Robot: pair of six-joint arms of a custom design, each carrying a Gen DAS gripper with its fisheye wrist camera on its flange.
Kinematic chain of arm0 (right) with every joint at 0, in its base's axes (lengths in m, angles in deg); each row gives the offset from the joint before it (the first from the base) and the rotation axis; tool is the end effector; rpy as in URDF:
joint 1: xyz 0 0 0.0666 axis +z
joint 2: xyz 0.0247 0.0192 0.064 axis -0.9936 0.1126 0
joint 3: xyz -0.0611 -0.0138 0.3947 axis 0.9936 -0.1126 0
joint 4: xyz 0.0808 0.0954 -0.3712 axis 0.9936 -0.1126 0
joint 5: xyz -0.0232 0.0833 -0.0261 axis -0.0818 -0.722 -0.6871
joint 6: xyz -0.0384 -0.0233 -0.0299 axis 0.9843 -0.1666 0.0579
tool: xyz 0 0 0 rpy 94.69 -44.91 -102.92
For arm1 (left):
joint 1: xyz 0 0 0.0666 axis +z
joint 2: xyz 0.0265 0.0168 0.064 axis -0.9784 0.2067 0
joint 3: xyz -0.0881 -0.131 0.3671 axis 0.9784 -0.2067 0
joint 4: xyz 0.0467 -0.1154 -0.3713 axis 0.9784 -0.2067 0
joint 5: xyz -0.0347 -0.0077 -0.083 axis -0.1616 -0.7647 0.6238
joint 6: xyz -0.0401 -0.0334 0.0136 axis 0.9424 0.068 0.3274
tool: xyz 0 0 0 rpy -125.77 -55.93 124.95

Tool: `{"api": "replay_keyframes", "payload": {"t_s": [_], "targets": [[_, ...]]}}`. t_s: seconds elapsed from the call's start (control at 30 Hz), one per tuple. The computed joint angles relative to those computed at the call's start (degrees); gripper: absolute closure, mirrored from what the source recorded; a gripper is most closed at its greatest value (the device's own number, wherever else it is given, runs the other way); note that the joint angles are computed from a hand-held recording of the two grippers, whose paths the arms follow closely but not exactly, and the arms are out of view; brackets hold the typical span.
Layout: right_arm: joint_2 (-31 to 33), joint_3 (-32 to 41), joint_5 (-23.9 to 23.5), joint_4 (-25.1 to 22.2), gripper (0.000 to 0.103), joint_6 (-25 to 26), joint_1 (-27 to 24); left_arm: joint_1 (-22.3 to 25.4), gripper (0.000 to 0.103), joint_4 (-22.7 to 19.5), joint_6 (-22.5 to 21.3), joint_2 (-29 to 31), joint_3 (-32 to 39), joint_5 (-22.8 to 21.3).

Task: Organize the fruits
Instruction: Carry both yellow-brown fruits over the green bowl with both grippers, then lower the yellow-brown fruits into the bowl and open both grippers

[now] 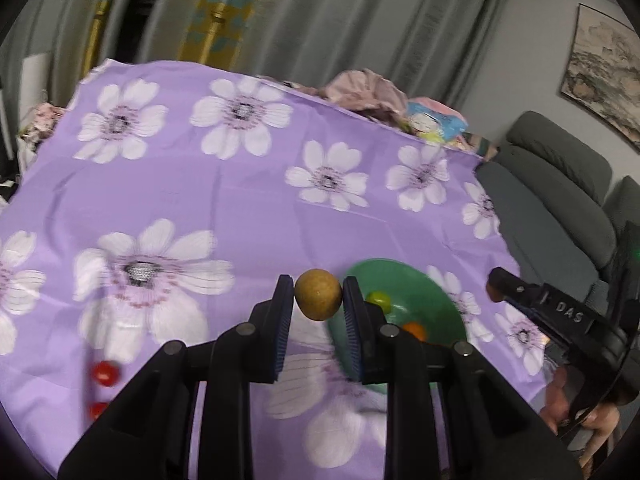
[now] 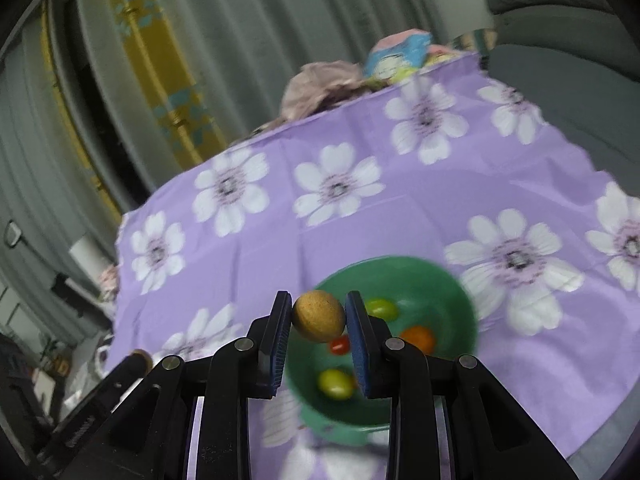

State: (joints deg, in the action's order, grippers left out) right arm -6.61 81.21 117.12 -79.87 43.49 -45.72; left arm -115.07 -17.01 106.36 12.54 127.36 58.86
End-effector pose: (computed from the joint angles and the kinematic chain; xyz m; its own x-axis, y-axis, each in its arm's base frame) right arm 0.3374 0.2377 0.5447 -0.4886 0.3825 -0.7842 0.2092 0.9239 0.3203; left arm 0.3479 -0.2578 0.5267 -0.6102 -0.1419 -0.7794 0.2591 0.8940 -0.3656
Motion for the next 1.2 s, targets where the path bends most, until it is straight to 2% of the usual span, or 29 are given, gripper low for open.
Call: {"api": "replay_keyframes", "payload": {"t_s": [0.3,0.6,0.87,1.2], "targets": [[-3.56,-4.47,-8.15,1.97,0.074,-2.08,-5.94,-4.98,0.078,-4.04,-2.48,8.49,6.29,-0.72],[-2.04,-5.29,-15.75,1.84,0.074,-2.62,-9.31,-6.73,0.078,-7.87,-3.69,14.33,10.80,0.38],[0.94,-4.22,-18.55,-1.98,0.073,-4.05,-10.98,-6.99,0.078,-11.66,-4.70,18.02,13.48,1.61],[3.17,-2.65,-19.75,-5.13,0.073,-3.84,-11.54,-7.00,0.078,-13.26,-4.92,19.43,14.57,2.84]]}}
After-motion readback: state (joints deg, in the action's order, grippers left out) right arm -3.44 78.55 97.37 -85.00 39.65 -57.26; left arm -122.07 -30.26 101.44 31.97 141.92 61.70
